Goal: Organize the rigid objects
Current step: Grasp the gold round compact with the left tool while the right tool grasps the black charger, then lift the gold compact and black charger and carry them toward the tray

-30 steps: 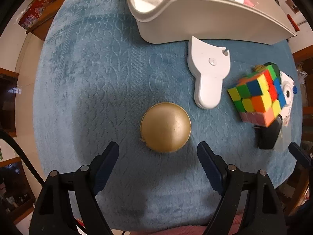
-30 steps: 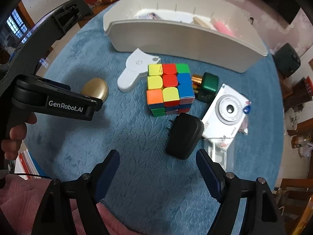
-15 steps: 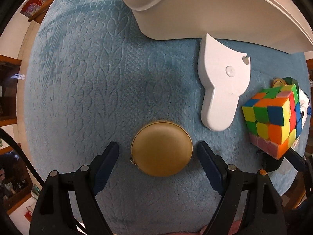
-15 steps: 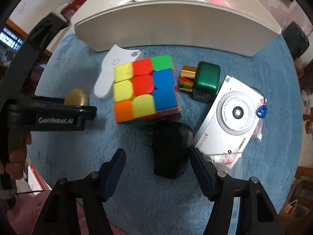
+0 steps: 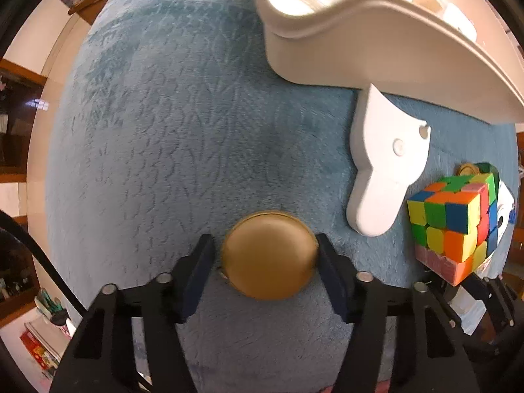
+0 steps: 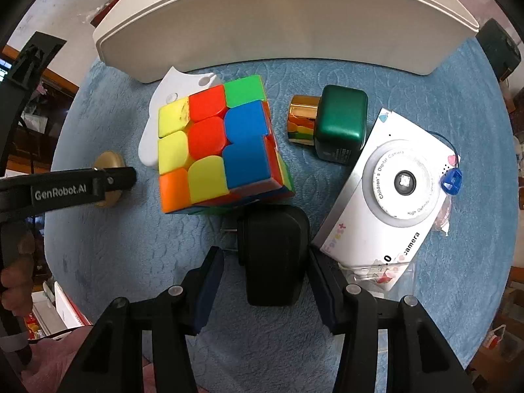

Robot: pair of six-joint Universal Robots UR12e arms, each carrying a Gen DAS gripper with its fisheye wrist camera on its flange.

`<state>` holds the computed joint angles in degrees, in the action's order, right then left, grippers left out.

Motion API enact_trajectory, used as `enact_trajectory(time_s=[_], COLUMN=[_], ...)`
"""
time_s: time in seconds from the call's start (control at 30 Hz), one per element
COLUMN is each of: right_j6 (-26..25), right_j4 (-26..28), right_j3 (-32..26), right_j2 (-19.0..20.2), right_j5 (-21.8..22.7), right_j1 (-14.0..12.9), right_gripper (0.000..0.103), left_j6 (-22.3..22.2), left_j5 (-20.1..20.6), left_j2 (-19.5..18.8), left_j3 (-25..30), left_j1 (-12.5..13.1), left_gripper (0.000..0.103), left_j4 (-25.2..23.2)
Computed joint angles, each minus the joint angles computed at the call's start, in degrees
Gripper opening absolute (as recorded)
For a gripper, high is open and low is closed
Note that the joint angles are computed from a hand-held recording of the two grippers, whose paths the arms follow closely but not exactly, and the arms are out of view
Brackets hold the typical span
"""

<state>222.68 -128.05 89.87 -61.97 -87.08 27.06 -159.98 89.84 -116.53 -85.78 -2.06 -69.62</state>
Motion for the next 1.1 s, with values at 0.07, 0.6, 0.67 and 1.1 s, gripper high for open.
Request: enact_trajectory(time_s=[0.07,0.6,0.67,1.1], right_j6=[0.1,3.5,3.9,1.7], right_j4=[1.0,0.6,1.1,2.6], right_j3=[-0.7,-2.7,-4.0,-10.1], right_j2=[0.3,1.6,2.5,5.0], right_j5=[-0.5,0.2,0.0,-5.6], right_j1=[0.2,2.9,3.7,7.6], right_gripper=[0.041,0.041,0.041,0.041], left_j6=[-0.1,3.5,3.8,8.1], left_j5=[-1.0,-4.8,-5.2,-10.2], left_j2=[-0.3,2.5,2.8,7.6], left_j3=[0.6,-3.8,-4.2,-8.8], left_j1=[0.5,6.2,7.2,14.7], left_gripper=[0.059,0.059,0.058,0.058], left_j4=[-0.7,-0.7,-0.5,2.4])
